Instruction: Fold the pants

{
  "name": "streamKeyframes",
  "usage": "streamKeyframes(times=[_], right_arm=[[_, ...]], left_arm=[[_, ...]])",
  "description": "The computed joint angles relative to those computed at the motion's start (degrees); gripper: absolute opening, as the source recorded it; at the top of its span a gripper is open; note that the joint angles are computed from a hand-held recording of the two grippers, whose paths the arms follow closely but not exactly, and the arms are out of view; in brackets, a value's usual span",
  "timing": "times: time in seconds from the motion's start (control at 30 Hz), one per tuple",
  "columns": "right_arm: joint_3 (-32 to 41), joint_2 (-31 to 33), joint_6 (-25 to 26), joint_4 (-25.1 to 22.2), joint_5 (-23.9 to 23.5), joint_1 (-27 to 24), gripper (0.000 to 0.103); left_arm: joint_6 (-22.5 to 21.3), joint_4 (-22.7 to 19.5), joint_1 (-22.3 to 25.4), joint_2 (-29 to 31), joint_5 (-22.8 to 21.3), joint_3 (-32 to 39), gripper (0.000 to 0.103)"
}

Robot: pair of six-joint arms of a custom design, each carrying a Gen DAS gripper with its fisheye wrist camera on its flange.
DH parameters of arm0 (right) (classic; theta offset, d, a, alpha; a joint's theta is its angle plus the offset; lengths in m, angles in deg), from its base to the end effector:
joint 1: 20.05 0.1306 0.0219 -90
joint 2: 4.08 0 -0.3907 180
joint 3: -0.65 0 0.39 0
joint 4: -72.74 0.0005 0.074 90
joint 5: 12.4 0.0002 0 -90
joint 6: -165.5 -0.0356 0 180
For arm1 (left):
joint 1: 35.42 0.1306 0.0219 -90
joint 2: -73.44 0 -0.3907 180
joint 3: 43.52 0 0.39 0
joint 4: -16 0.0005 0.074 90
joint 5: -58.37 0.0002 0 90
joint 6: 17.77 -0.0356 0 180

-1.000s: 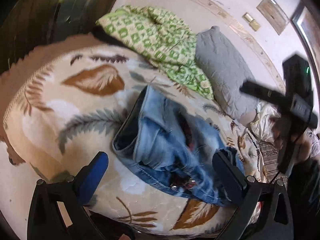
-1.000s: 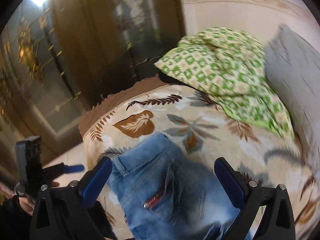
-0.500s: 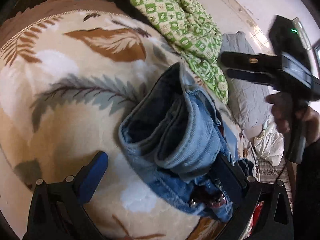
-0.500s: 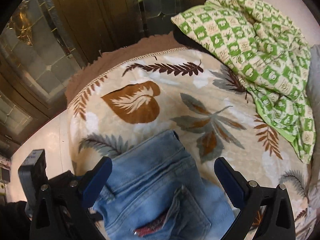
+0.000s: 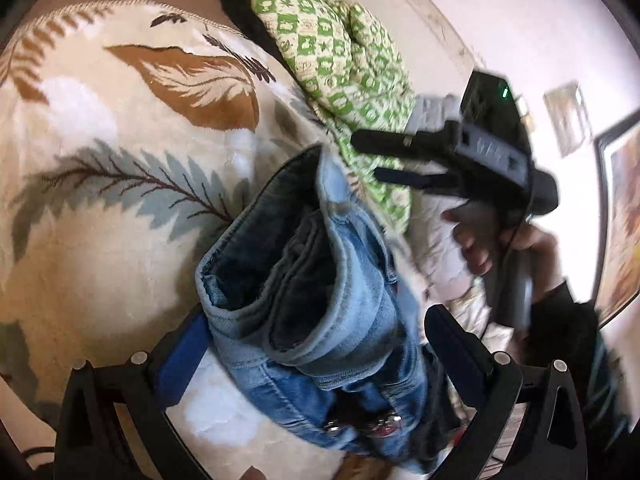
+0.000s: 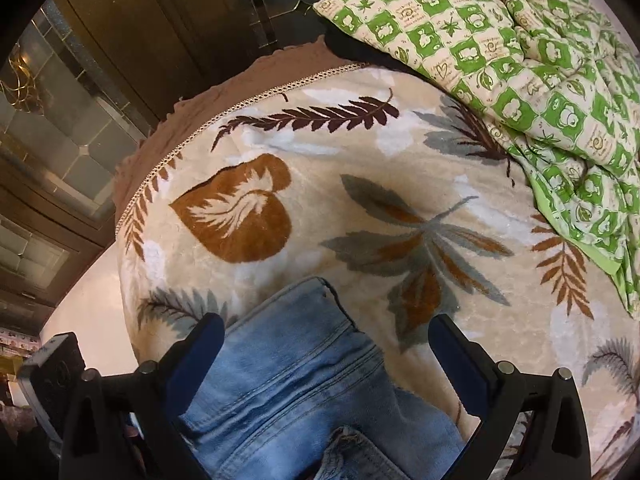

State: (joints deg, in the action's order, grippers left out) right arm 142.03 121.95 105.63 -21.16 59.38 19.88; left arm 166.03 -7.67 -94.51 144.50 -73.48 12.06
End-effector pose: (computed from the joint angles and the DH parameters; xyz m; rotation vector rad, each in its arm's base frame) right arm 0.4909 0.4247 0.4441 -1.7207 2.3725 0.4933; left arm 0.1991 -0.2873 0.3324 -1.0033 1.9145 -0.7922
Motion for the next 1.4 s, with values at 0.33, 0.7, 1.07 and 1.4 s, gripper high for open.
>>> streamKeyframes(times=[0.33,0.7,1.07,1.4], right_arm=[[1.55,2.95,0.23,-1.75,2.87,1.92,0.103],[-2.12,2.16,2.21,0.30,13.92,5.62,0.036],[-6.37,-1.33,3.22,5.15,14.38,5.32,0.016],[-10.88,-12.78,3.37,6.65,-0.48,-3.52,0.015]], left_arm=[[-0.01,-7.03,0.36,2.52,1.58,3.43,0.103],[2.96,-18.36,1.95,5.86,2.80,8.83,0.053],[1.97,-23.54,-0.36,6.91,-2.70,11.71,0.039],[-17.57,-32.46,-5.19,15.62,-12.61,29.80,0.035]])
